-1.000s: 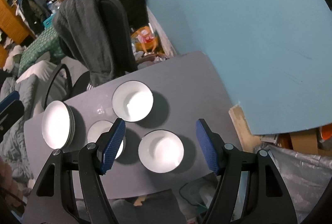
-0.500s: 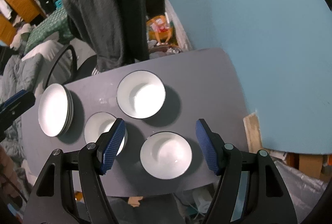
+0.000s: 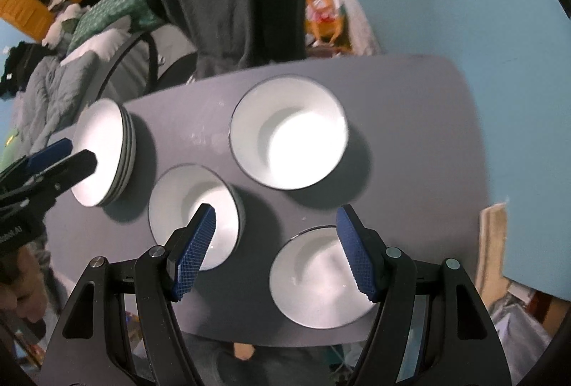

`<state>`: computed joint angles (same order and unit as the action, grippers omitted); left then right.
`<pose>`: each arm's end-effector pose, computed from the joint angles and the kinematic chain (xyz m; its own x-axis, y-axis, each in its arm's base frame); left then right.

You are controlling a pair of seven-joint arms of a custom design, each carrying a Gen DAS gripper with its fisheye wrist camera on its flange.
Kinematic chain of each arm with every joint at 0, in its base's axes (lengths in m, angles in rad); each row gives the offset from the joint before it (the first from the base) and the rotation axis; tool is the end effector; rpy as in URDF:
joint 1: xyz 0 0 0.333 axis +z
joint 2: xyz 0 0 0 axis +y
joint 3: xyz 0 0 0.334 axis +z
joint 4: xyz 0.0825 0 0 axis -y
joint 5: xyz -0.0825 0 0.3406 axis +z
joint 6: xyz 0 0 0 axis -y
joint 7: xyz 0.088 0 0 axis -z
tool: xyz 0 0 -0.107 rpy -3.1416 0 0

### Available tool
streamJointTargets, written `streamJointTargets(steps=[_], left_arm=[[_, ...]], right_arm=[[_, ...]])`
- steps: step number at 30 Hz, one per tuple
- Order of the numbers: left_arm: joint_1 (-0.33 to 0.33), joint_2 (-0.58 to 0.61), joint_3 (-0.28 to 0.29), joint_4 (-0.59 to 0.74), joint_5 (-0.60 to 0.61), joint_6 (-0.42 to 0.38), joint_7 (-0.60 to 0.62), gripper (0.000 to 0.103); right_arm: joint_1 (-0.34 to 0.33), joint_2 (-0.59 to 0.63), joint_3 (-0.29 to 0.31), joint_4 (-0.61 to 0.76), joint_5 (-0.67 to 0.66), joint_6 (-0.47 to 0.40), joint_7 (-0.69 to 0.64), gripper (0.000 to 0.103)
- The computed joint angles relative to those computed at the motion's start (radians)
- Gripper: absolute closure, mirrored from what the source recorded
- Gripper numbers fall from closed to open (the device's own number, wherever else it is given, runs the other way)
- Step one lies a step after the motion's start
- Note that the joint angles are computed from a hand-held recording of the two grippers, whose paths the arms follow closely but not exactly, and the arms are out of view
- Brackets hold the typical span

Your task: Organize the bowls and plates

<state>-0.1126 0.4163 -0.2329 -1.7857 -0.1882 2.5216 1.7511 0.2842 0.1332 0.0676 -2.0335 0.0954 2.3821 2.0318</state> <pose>0.6189 -0.2006 0.4027 -0.3721 -0.9094 0.1861 -0.8940 0.2972 -0.3352 0.5288 0.1937 0.4447 -0.1566 -0.9725 -0.1723 -0.9717 0.1829 -0.1496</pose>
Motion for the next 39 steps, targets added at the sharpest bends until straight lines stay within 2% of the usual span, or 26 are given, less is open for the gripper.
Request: streamJointTargets(steps=[9,17,22,26,29,31,32,34,36,39], left_arm=[[-0.018,0.022,0.019,-0.062,0.054,-0.008,-0.026,0.023],[-0.006,0.047,0.007,-0.078,0.037,-0.027,-0.032,0.023],[-0.006,0.067,0.004,-0.077,0.022,-0.036,-0.054,0.023],[-0.012,0.078,0.008,-0.081,0.025,-0.034,-0.078,0.024],[-0.014,0.098,0.007,-0.055,0.024,-0.061,-0.098,0.03],[-0.014,0.105,0.005,-0.05,0.022,-0.07,-0.106,0.038],[-0.013,0.111,0.003,-0.045,0.019,-0.077,-0.107,0.044],[-0.021,0.118,0.009,-0.039,0.03,-0.089,-0.121,0.048],[-0.02,0.124,0.009,-0.042,0.033,-0.092,-0.123,0.049],[-0.018,0.125,0.007,-0.048,0.031,-0.095,-0.13,0.056]], right_arm=[[0.001,0.065,0.016,0.019,0.06,0.018,-0.094,0.034],[0.008,0.124,0.023,0.056,0.066,0.018,-0.169,0.035],[0.009,0.156,0.028,0.076,0.082,0.002,-0.207,0.049],[0.003,0.175,0.032,0.088,0.109,-0.007,-0.235,0.056],[-0.001,0.187,0.035,0.089,0.134,-0.005,-0.248,0.062],[-0.011,0.202,0.043,0.101,0.168,-0.015,-0.269,0.071],[-0.024,0.21,0.052,0.105,0.208,-0.023,-0.289,0.072],[-0.027,0.218,0.052,0.107,0.232,-0.03,-0.295,0.077],[-0.022,0.224,0.047,0.111,0.227,-0.035,-0.296,0.079],[-0.015,0.229,0.042,0.118,0.217,-0.039,-0.291,0.082]])
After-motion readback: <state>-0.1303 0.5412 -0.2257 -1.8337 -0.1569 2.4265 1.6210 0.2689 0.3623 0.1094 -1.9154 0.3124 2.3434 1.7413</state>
